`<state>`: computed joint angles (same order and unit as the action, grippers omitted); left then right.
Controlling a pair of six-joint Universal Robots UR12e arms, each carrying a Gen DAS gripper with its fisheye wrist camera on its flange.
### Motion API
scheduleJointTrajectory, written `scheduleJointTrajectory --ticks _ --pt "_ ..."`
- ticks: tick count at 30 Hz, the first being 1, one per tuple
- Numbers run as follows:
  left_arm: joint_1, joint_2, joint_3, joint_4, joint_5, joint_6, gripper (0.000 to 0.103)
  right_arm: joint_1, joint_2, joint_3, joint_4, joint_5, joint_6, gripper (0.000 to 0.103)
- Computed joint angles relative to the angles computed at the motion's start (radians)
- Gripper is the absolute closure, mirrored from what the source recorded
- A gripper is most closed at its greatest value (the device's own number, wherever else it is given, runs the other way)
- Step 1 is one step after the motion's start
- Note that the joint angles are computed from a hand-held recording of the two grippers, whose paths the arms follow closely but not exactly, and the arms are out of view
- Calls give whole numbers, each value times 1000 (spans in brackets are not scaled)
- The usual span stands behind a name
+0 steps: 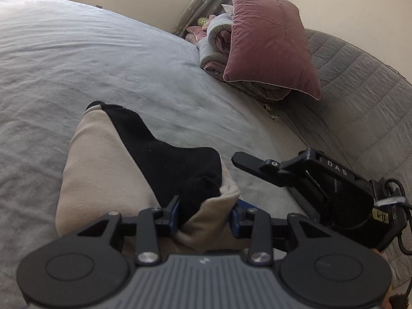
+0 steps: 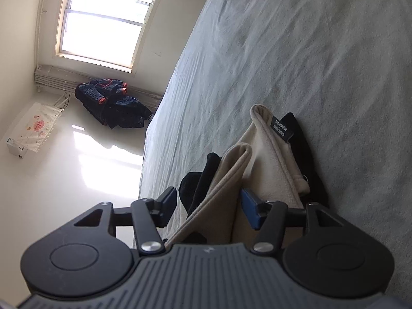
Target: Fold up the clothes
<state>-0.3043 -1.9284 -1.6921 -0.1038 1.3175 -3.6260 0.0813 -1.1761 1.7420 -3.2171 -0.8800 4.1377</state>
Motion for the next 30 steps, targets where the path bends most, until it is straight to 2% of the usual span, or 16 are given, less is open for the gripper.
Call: scheduleJointTrajectory --ticks 2,6,9,10,11,12,14,16,17,18,19,22,26,29,30 --pt "14 16 -19 7 -56 32 59 4 -2 -8 23 1 -14 43" --pt "48 45 -62 45 -181 71 45 13 3 -38 67 3 -51 43" --pt "64 61 -83 57 -229 67 43 29 -4 -64 162 -47 -139 44" --pt "66 67 -90 59 -226 63 43 38 -7 -76 205 -78 -185 48" --pt "67 71 -95 62 -214 57 43 45 -10 -88 243 -105 -227 68" --pt "69 74 -101 73 -192 51 43 50 -12 -99 273 -122 -265 81" --pt "73 79 -112 103 -133 39 45 58 -14 -121 322 -150 -334 83" --pt "77 78 -117 123 -68 21 55 56 -12 -139 323 -147 -371 84" --pt "79 74 -115 127 -45 12 76 55 -10 -148 322 -145 -389 84" --pt "81 70 -113 130 -22 4 84 53 -7 -158 323 -142 -403 84" --pt "84 64 -110 136 -10 -6 84 52 -3 -167 325 -140 -418 84" --pt "87 41 -91 124 -34 -31 84 44 4 -172 349 -147 -462 84" --pt "72 17 -72 110 -45 -6 84 42 10 -165 399 -197 -496 83" --pt "58 1 -60 98 -46 15 84 46 -3 -154 465 -258 -540 78" --pt "52 -4 -57 98 -35 25 84 47 -9 -149 475 -278 -554 71"
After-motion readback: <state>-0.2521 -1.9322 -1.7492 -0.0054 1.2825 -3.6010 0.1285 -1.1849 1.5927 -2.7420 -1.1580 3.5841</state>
